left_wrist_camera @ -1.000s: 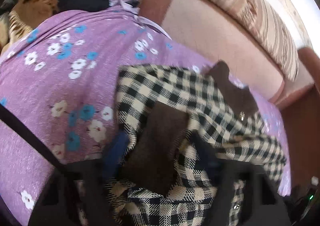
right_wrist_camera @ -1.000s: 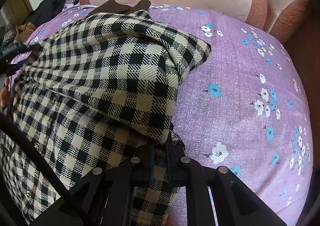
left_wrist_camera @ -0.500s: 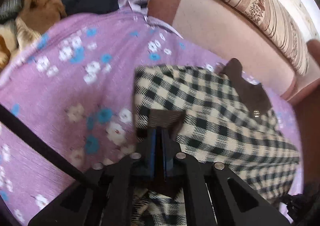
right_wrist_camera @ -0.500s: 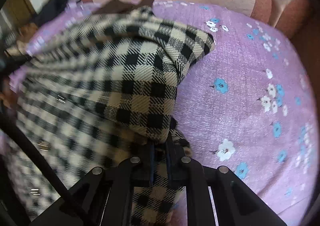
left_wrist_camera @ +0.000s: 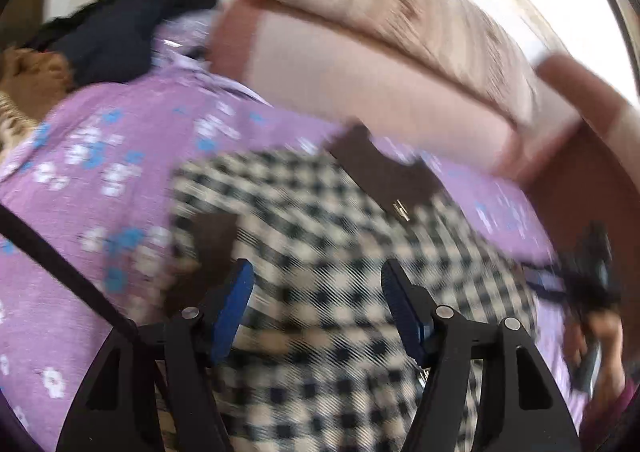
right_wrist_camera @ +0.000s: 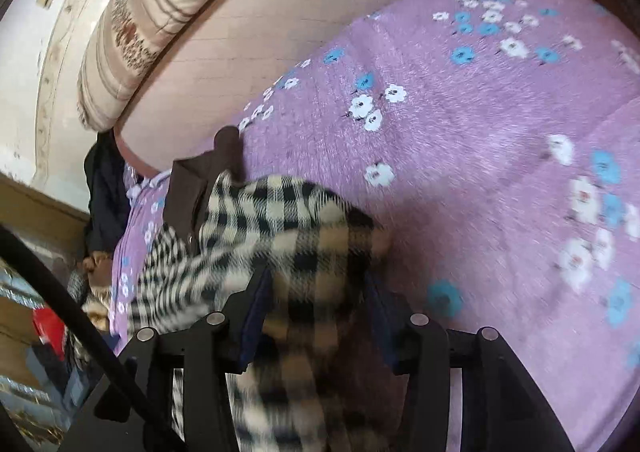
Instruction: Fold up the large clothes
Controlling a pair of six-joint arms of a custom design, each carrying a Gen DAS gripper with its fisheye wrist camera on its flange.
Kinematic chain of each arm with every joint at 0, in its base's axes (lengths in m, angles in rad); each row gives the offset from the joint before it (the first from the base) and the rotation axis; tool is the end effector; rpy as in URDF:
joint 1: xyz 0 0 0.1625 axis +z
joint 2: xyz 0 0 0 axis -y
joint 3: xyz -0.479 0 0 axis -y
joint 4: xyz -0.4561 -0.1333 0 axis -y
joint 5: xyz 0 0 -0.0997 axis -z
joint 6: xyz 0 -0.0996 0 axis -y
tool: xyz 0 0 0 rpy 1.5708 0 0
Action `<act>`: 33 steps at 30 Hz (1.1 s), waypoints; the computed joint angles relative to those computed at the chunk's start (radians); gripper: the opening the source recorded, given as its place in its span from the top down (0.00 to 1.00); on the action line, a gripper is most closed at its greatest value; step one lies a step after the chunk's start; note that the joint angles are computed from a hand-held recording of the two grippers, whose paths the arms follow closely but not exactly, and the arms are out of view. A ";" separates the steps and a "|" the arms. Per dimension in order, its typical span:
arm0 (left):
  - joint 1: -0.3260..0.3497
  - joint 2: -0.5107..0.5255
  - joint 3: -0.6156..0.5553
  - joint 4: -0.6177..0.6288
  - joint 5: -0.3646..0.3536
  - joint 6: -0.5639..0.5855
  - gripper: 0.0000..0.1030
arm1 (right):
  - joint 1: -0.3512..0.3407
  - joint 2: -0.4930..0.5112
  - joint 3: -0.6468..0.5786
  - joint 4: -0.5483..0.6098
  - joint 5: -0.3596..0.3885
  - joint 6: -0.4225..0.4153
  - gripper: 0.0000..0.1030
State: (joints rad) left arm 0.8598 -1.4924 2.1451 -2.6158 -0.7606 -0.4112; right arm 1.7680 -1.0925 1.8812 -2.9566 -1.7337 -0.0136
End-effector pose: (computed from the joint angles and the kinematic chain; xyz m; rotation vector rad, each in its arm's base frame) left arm -0.1825 -0.5268 0.3377 0.1612 2.4812 -0.9821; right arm 0.2480 -0.6435 0.2390 0.2326 -2.8916 0.9104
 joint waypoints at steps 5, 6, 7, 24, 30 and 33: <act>0.044 0.052 -0.034 0.204 0.000 -0.091 0.37 | 0.042 0.054 -0.040 -0.108 -0.090 -0.165 0.96; 0.051 0.056 -0.028 0.190 -0.003 -0.085 0.37 | 0.046 0.057 -0.039 -0.134 -0.105 -0.197 0.96; 0.044 0.057 -0.014 0.159 0.016 -0.067 0.37 | 0.052 0.067 -0.052 -0.151 -0.111 -0.226 0.96; -0.003 0.053 0.020 0.077 0.099 -0.016 0.23 | 0.035 -0.058 0.073 0.063 -0.130 -0.104 0.46; 0.006 0.070 0.004 0.179 0.121 -0.034 0.23 | 0.056 -0.064 0.141 0.044 -0.253 -0.167 0.90; 0.003 0.075 -0.002 0.202 0.130 -0.040 0.23 | 0.036 -0.053 0.120 0.071 -0.238 -0.103 0.89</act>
